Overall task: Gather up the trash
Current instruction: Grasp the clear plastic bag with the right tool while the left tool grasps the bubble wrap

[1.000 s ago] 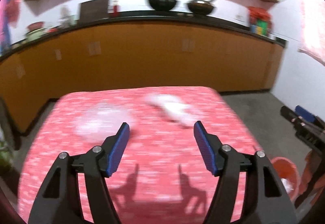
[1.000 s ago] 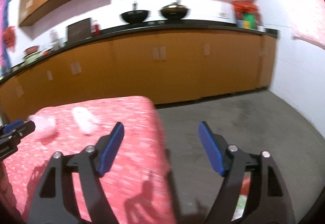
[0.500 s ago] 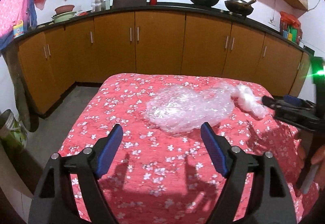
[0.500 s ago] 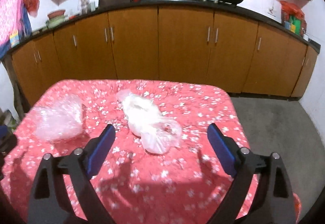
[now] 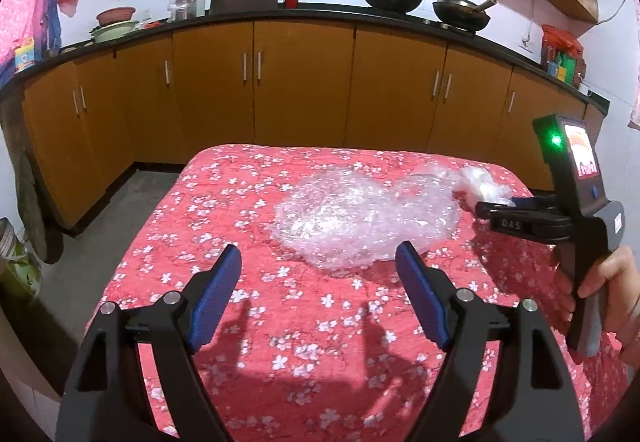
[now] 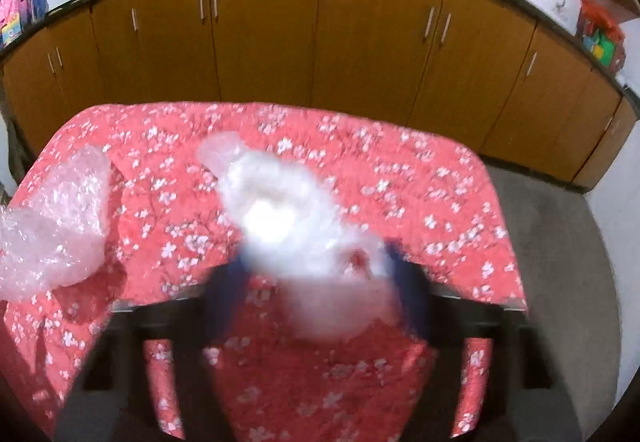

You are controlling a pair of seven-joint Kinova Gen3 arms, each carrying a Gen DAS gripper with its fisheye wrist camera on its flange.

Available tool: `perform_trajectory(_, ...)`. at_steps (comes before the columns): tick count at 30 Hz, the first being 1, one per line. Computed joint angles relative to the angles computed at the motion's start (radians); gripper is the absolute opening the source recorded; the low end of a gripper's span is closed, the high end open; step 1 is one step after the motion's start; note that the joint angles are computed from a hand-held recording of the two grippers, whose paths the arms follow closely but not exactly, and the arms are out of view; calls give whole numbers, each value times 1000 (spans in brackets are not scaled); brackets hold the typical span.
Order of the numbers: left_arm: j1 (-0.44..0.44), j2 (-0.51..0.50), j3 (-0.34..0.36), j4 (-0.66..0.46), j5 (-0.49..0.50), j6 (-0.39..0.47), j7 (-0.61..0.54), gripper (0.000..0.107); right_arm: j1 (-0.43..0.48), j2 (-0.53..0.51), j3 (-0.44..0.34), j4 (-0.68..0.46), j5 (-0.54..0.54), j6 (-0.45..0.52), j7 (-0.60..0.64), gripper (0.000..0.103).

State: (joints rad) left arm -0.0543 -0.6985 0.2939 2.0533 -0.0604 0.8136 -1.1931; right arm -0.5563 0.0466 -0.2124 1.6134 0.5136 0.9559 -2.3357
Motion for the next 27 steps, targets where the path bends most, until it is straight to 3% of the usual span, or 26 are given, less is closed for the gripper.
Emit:
perform_trajectory(1,2,2,2,0,2,-3,-1,80,-3,-17,9,18,-12,-22,4,24)
perform_trajectory(7,0,19,55,-10,-4,-27,-2,82,42,-163,-54,172,64,-129,-108,21)
perform_trajectory(12,-24,59,130,-30,-30,-39,6,83,102,-248,-58,236,-30,-187,-66,20)
perform_trajectory(19,-113,156,265,-84,-134,-26,79,81,178,-289,-73,270,-127,-206,5,20)
perform_trajectory(21,-92,188,253,-92,-135,-28,70,51,201,-301,-79,278,-150,-216,16,20)
perform_trajectory(22,-64,206,232,-98,-132,-19,70,30,211,-308,-82,281,-160,-221,23,21)
perform_trajectory(23,-27,219,191,-98,-113,-20,63,17,221,-313,-89,284,-165,-223,28,21)
perform_trajectory(27,76,188,81,-63,-82,-51,45,7,251,-338,-106,298,-185,-233,51,20)
